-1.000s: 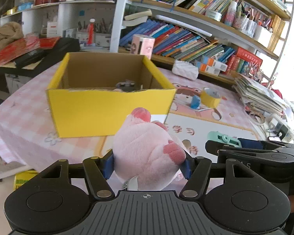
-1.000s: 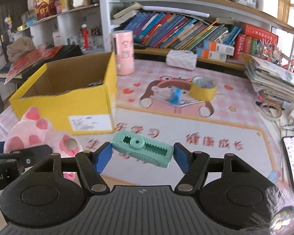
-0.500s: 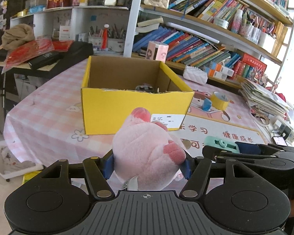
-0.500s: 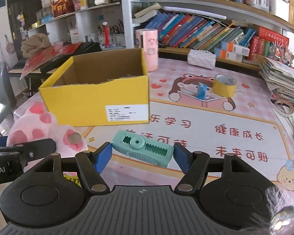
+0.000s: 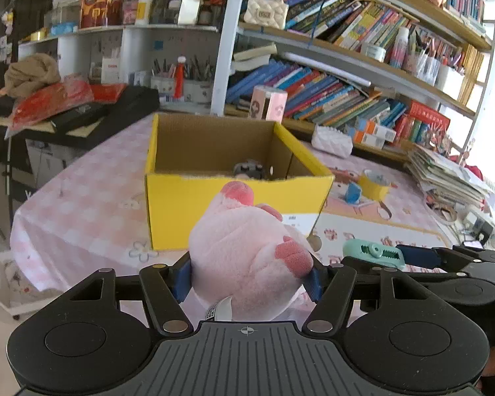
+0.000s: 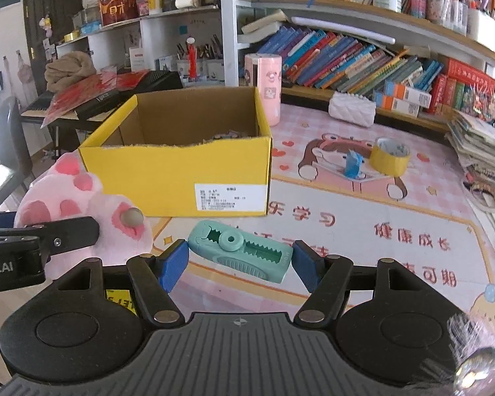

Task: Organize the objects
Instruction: 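Carry the plush pig and tape dispenser with both tools over the yellow box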

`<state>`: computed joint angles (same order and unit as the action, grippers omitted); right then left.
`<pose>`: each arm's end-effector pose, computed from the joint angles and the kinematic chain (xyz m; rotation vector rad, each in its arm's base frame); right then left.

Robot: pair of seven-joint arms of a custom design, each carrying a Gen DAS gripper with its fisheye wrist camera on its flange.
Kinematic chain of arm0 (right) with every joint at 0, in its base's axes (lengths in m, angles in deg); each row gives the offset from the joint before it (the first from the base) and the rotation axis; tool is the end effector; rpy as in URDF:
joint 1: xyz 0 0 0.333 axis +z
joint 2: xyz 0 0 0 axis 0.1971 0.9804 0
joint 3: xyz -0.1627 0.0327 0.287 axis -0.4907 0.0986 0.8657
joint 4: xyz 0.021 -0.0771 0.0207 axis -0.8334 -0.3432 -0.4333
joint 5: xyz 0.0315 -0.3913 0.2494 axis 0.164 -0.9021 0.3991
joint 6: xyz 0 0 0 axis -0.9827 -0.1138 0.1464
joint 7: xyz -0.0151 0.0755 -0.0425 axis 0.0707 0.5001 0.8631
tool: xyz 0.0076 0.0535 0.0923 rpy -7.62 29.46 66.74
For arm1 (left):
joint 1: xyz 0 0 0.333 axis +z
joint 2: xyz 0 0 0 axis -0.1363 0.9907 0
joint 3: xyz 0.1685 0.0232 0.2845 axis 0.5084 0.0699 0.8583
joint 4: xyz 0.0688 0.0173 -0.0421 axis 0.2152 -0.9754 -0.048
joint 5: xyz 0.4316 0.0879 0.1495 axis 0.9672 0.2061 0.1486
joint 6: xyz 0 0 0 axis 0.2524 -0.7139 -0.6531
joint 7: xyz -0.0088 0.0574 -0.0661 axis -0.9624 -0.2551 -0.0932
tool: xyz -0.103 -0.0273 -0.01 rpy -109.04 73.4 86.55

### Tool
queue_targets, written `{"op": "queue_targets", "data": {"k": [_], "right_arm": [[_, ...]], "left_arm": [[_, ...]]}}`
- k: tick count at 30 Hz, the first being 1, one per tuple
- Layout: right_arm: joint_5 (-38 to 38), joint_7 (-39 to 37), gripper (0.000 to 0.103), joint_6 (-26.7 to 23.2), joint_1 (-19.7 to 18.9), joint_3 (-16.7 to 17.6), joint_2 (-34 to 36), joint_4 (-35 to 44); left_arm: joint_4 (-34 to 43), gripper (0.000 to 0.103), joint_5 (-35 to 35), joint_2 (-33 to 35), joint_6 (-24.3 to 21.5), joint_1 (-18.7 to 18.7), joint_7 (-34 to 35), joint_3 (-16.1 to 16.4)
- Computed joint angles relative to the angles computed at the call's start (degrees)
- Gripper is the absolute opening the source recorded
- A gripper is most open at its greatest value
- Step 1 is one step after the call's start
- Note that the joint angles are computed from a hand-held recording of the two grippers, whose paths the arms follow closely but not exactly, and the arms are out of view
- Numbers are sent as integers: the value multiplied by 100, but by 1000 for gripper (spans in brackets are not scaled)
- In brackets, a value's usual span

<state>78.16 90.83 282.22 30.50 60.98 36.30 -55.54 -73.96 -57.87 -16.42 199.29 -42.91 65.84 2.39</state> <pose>0.5731 0.1294 0.3412 -1.7155 1.5903 -0.7666 0.6001 -0.2718 0.3530 -1.5937 1.8460 -1.1261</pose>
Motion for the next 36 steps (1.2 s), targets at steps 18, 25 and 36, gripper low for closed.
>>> {"op": "queue_targets", "data": {"k": [18,25,36], "right_arm": [[-3366,1995,66,415,-1265,556,799,1044],[-4475,2533,66,128,-1966,995,1400,1881],[-5242,1881,67,-598,-3060,2113,2382,3066]], "left_arm": [[1470,65,-1851,1008,17,-1363,1168,1504],[2275,65,-1913,1844,-568,-2113,592,2638],[3283,65,-1262,2863,-1523,-2290,-572,3422]]}}
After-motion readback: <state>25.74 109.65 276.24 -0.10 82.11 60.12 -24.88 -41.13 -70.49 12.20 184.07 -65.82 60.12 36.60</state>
